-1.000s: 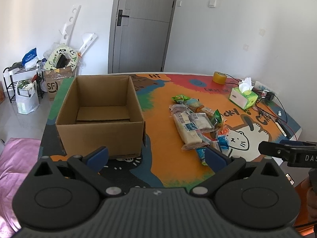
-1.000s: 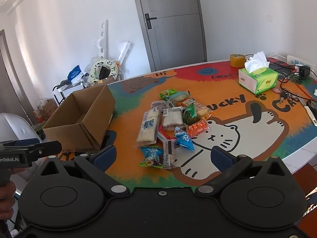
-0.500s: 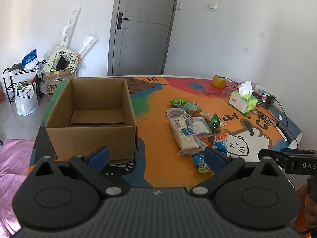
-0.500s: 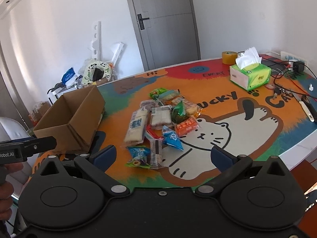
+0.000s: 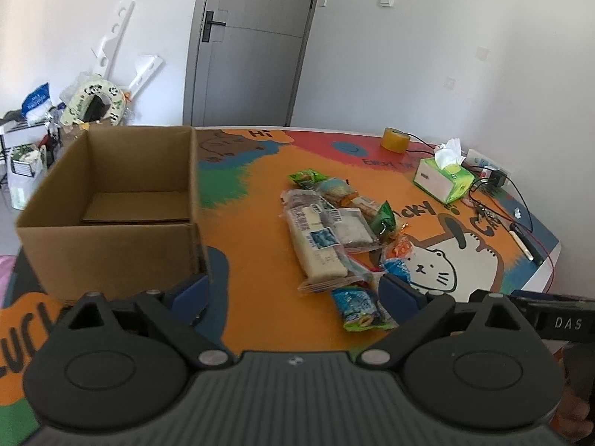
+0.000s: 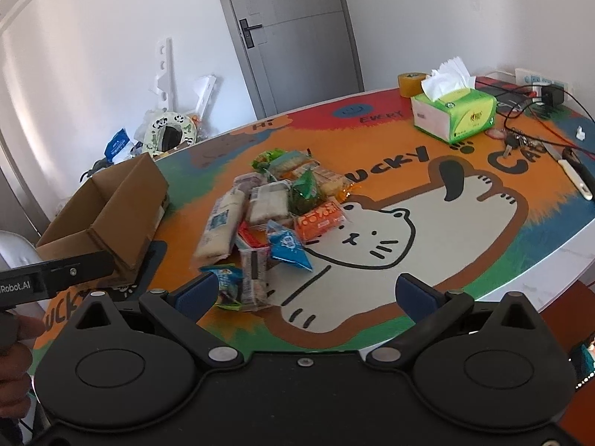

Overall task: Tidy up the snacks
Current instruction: 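Grasp the light blue snack packet with the left tool while the right tool reaches toward the snacks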

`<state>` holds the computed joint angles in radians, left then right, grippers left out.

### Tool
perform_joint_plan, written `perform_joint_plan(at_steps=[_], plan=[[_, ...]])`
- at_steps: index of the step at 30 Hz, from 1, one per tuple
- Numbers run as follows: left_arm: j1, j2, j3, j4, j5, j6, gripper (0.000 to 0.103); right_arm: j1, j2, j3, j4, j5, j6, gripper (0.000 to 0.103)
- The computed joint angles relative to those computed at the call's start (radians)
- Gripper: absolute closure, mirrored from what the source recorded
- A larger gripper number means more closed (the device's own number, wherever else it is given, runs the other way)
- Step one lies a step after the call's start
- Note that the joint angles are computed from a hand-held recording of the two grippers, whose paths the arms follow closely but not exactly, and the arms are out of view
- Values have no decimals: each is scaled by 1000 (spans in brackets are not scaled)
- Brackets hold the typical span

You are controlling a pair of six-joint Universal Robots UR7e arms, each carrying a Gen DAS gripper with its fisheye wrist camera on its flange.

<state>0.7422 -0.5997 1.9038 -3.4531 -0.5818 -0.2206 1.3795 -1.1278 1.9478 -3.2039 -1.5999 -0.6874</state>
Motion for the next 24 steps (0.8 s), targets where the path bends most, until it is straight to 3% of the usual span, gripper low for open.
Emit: perform_joint_plan(at_steps=[4, 16, 21, 24], plan=[[19, 23, -29, -11, -40, 28, 11, -14, 17, -11, -19, 14, 4, 0], [62, 86, -117, 52, -96, 43, 11, -51, 59, -38, -34, 70, -25, 1], [78, 117, -148, 35, -128, 67, 13, -59, 77, -66, 11, 88, -26, 12], [88, 130, -171, 59, -140, 63, 27, -63, 84, -82, 42, 98, -20, 22]])
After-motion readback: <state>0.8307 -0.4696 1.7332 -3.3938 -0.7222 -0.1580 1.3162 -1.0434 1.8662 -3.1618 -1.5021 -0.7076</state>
